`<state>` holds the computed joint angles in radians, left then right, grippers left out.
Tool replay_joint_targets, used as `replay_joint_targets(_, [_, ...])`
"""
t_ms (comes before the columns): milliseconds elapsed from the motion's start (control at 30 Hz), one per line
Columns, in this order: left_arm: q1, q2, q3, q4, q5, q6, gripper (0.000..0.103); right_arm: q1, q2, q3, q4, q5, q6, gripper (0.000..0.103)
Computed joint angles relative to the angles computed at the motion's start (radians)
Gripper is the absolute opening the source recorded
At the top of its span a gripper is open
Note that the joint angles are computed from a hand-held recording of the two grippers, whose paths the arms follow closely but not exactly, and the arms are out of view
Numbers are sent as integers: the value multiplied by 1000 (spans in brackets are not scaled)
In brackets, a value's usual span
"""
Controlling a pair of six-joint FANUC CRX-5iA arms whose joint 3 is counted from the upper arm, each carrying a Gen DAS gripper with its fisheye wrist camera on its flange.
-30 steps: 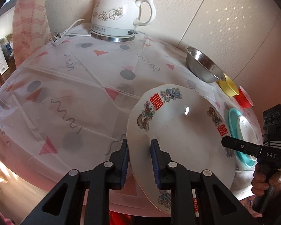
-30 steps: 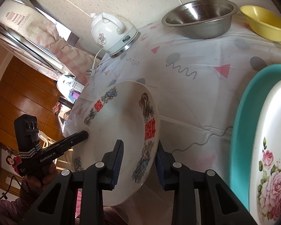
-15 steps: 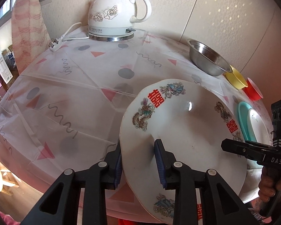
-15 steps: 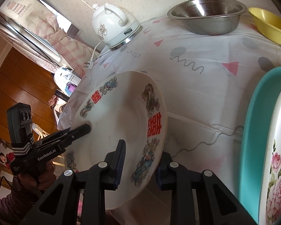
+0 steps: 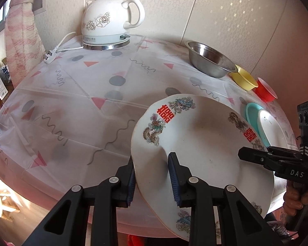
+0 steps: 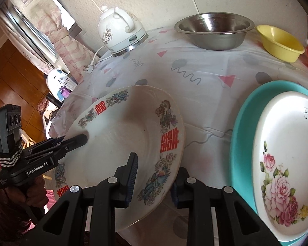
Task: Organize plates and bowls
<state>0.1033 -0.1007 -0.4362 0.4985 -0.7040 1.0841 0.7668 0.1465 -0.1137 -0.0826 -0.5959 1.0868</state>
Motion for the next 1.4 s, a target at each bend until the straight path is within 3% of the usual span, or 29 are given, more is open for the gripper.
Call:
replay_joint_targets(300, [-70,17,15,60,16,-75,28,8,-107,-137,139,64,-135,28])
replay_joint_targets(467, [-104,41,25,77,17,-102,28,-10,-124,-171,146,78,-158,28])
replay_joint_targets(767, [-131,40,21,117,52,-156,28,-3,-154,-229,263,121,-251,28])
replay_joint_targets(1033, [-198,76,73,183,82,-222,28,-24,-238,-356,511,194,-514,28])
replay_joint_targets(1200, [-259,135,133,221,68,-254,28,-55,-297,-428,659,173,-667,28])
replay_joint_targets(1400, [-319,216,214,218,53,-244,29,-102,-325,-451,698,134,-709,28])
